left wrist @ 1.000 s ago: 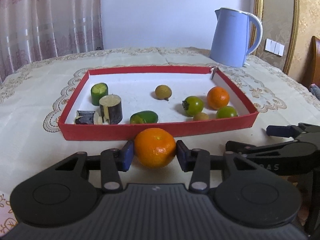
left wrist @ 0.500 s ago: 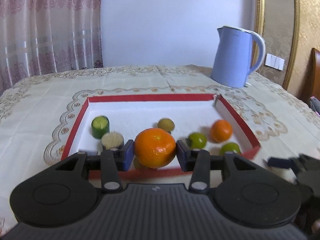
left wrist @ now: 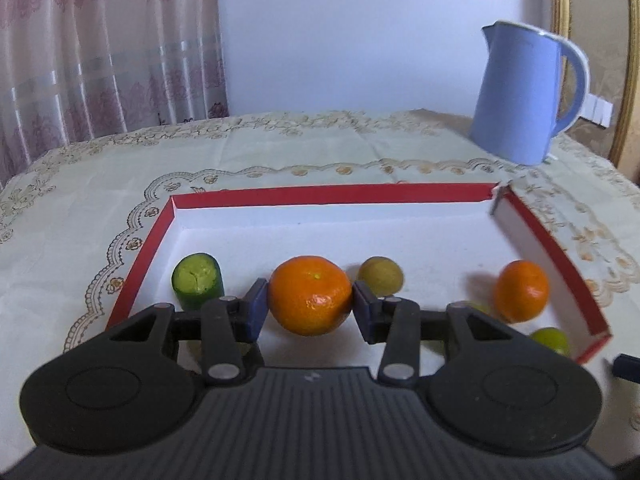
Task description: Organize fruits
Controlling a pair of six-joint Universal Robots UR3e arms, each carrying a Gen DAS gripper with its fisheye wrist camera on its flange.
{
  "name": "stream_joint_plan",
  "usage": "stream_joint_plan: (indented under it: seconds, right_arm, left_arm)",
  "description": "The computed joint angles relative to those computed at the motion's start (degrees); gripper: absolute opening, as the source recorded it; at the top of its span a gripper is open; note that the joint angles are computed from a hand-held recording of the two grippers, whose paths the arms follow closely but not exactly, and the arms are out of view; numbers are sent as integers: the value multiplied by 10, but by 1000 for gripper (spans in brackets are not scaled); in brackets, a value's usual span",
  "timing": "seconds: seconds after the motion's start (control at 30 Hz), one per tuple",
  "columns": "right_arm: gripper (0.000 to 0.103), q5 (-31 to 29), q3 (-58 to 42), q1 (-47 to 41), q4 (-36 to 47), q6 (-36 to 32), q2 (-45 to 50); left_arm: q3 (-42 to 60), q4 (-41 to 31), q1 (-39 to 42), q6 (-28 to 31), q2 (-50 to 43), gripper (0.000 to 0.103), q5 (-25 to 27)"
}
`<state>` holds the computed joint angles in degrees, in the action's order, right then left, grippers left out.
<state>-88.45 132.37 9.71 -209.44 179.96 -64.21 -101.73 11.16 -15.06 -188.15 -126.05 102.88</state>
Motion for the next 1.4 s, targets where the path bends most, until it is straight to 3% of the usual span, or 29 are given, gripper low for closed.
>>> stream_joint_plan:
  seconds: [0.5,0.83,1.03,1.4]
  right_arm:
    - [103,0,0,0,0,0,0]
    - [103,0,1,0,2,0,-2]
    - [103,0,1,0,2,0,-3]
    - [103,-1,1,1,3,0,-3]
  left_arm:
    - [53,-12,-15,17,-46,47,31]
    - [-39,40,-7,-2,15,56,4]
    - [-101,85,-31,-10,48,77,35]
    - [-153,97,-41,-18,89,77,55]
